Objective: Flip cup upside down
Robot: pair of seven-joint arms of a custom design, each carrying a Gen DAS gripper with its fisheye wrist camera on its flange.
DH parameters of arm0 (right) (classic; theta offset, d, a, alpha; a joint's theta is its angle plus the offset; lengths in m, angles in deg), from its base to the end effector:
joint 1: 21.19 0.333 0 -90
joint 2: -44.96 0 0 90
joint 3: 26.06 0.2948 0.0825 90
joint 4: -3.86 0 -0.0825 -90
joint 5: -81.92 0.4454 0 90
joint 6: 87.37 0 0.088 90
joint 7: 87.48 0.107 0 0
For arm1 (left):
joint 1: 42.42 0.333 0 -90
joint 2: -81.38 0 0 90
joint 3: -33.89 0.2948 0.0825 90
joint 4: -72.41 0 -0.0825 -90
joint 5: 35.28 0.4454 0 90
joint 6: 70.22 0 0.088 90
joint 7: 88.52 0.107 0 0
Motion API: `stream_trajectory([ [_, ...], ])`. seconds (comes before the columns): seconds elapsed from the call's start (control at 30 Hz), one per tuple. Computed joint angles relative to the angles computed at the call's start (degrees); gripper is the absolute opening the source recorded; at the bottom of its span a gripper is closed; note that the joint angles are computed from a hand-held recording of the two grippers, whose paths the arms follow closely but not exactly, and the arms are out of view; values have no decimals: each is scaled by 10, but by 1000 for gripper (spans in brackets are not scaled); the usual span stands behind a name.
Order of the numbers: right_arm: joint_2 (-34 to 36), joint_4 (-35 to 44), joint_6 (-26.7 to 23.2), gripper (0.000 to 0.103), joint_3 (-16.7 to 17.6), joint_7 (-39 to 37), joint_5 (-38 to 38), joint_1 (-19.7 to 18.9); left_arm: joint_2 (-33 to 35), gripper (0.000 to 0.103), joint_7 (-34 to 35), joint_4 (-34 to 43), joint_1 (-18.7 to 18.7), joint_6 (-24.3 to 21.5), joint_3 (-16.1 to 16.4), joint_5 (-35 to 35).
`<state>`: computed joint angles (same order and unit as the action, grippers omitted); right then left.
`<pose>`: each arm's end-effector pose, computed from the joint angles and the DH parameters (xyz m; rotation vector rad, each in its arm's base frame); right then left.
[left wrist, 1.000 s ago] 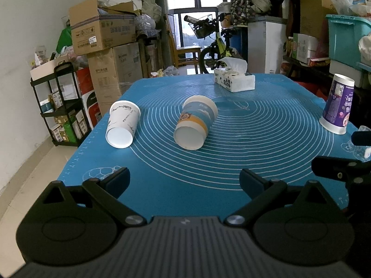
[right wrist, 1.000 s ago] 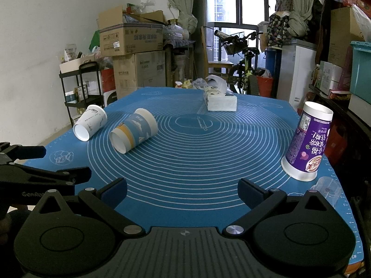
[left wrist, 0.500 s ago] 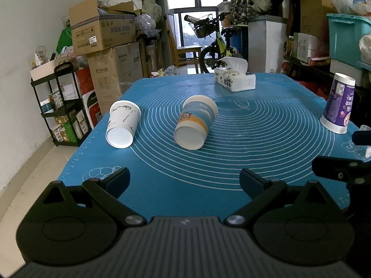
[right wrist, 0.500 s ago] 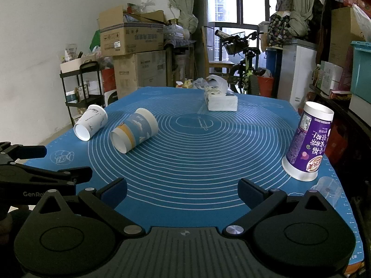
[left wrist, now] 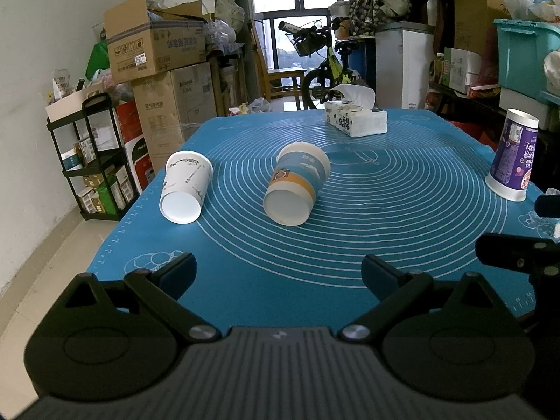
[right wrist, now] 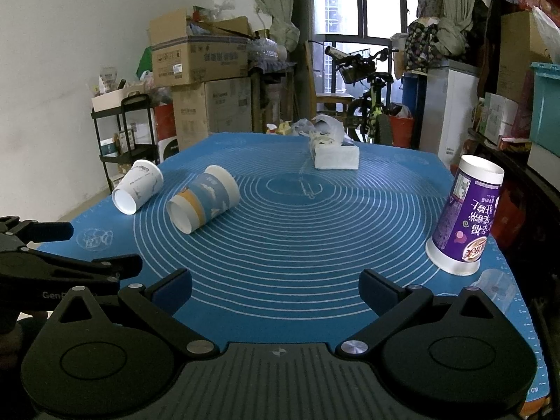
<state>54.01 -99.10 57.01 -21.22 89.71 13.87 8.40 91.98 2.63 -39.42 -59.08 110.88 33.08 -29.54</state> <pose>0.5749 0.4013 0.4726 -1.5101 1.6825 -0.9219 0.6579 -0.2160 0.4576 -1.2477 1.9333 -0.9979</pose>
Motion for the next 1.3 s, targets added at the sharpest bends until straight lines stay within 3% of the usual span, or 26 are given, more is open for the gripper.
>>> stream_trajectory([
  [0.83,4,3,4,101,-1,-3,4,0,5,100,-7,3,-4,7,5,7],
  [0.97,4,6,9,101,-5,-12,10,-4,21,100,49,21,47,10,-54,-50],
  [1.0,5,9,8,101,-5,-14,9,-4,29,100,50,32,41,12,-47,-53],
  [1.1,7,17,3,101,-9,-15,1,-6,62,100,0,69,-52,24,58,-26],
  [1.13,8,19,5,101,-12,-15,-3,-9,74,100,8,84,-64,20,71,-36],
  [1.3,32,54,6,101,-22,-43,22,-23,127,100,47,164,-19,-19,20,-44],
])
